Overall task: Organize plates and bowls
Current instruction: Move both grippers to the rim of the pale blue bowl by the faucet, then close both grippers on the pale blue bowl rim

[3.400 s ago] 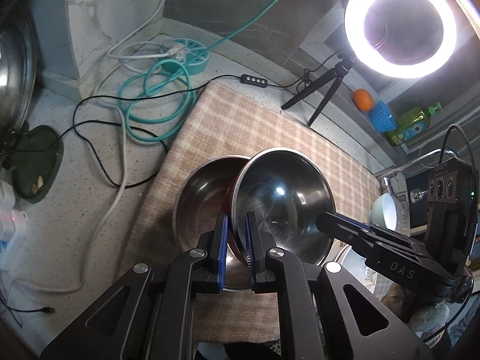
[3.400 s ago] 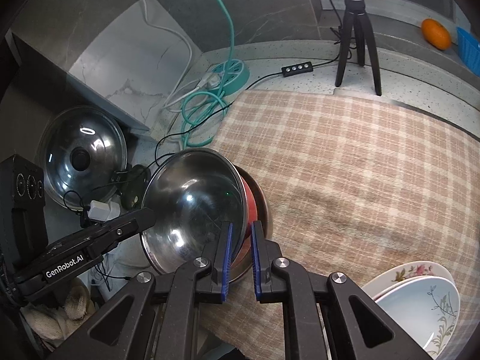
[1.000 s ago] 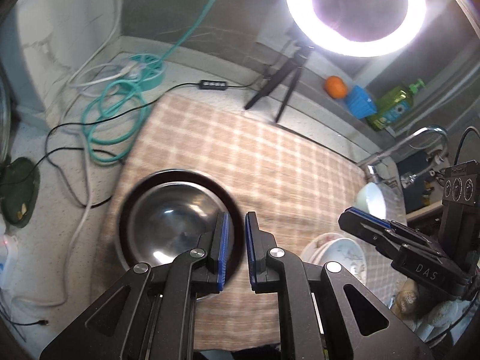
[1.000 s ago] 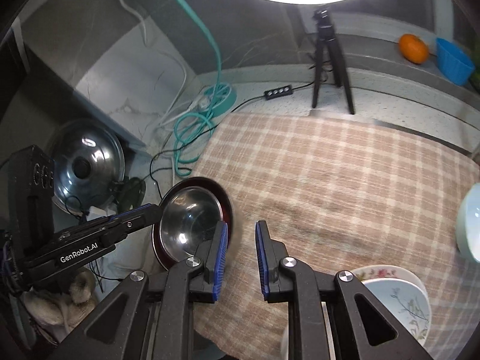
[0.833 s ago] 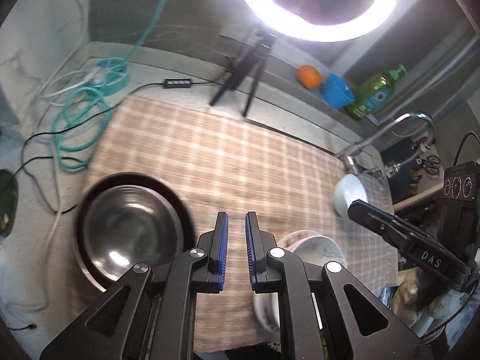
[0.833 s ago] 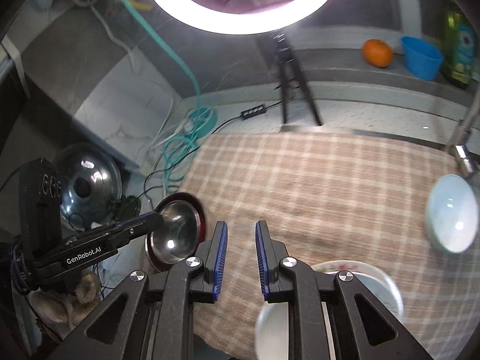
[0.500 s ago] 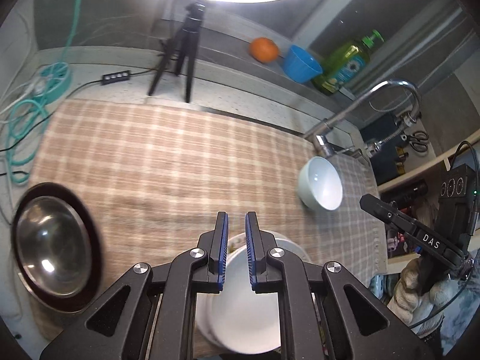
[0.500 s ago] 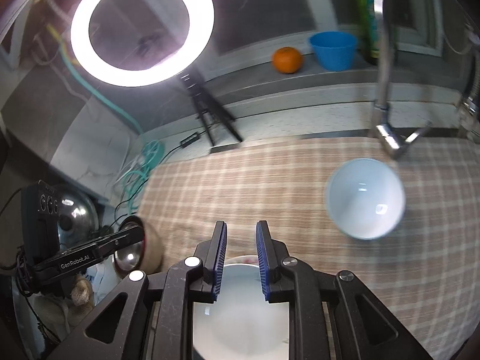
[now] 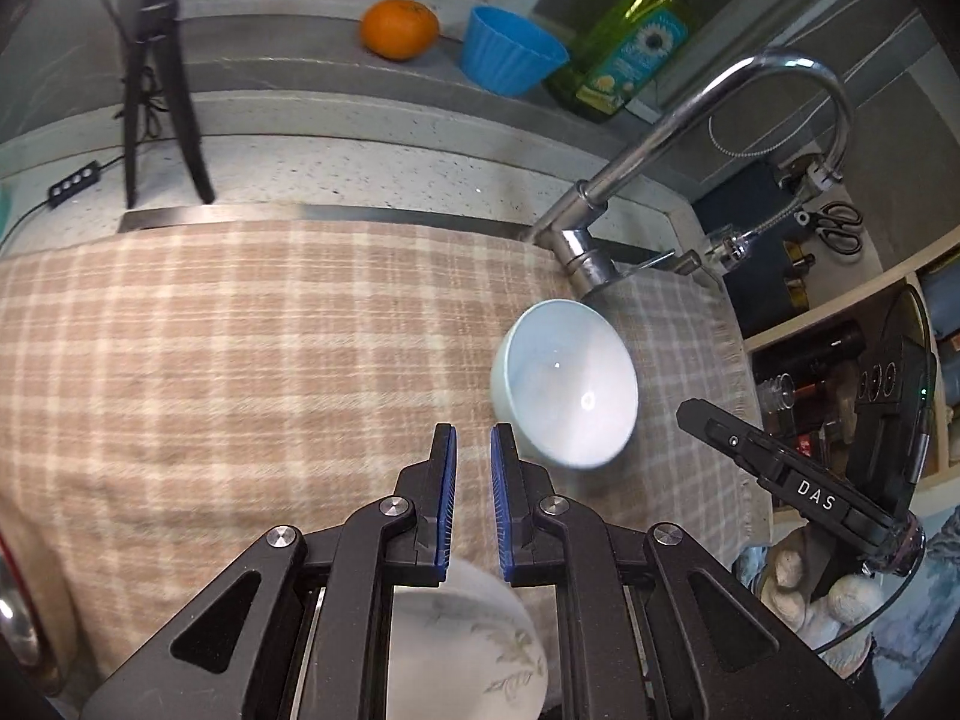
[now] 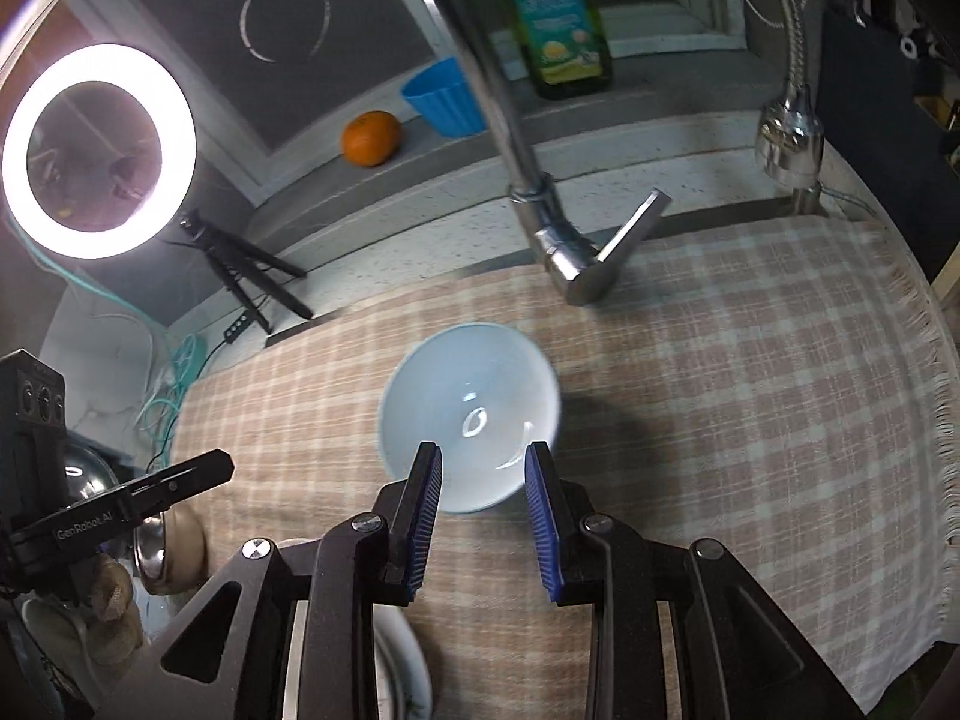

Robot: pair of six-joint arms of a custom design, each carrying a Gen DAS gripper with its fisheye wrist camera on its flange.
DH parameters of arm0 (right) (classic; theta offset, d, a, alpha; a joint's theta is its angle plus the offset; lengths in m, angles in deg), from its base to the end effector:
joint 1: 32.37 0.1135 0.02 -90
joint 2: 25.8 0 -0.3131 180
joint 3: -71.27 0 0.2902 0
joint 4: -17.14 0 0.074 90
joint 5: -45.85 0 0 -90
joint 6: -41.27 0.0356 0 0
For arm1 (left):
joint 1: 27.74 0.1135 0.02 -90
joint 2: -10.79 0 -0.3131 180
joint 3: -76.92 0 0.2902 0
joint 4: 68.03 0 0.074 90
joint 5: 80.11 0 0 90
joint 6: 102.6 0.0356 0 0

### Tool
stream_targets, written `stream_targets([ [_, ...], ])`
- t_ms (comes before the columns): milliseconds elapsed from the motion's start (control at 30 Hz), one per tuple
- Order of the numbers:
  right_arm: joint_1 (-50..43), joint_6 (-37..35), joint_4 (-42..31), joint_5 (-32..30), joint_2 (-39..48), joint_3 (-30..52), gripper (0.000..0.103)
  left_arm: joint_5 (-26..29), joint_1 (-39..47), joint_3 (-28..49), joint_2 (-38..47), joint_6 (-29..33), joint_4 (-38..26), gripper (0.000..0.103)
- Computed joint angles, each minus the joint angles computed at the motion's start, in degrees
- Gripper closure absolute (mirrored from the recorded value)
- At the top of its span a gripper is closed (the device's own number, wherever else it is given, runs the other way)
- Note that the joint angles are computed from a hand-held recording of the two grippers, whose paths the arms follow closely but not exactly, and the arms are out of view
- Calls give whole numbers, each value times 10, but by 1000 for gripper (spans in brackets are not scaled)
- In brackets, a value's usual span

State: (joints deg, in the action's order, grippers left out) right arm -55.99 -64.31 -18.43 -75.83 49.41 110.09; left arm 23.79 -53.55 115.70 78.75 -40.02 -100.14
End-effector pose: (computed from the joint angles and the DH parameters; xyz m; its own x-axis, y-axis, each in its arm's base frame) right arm 0.1962 -0.0654 0.1449 -0.8907 0.1401 -0.4324 -0.0491 0.9161 0.3978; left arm 0.1836 -0.0983 0.1670 -0.9433 -0.0403 -0.3294 0.1038 0.9070 -0.4082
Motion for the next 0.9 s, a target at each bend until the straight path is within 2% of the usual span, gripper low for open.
stream_targets([
  [167,-15,-6,24,-9,96,33,77,-13,-28,30,97,-17,49,93],
  [367,-9,-3,41,-9,159,59,77,-25,-46,59,169,-23,72,93],
  [833,28,17,68,2,223,82,77,-37,-59,86,236,-25,97,93],
  [900,31,18,69,4,229,84,81,-40,-63,88,238,-23,98,93],
])
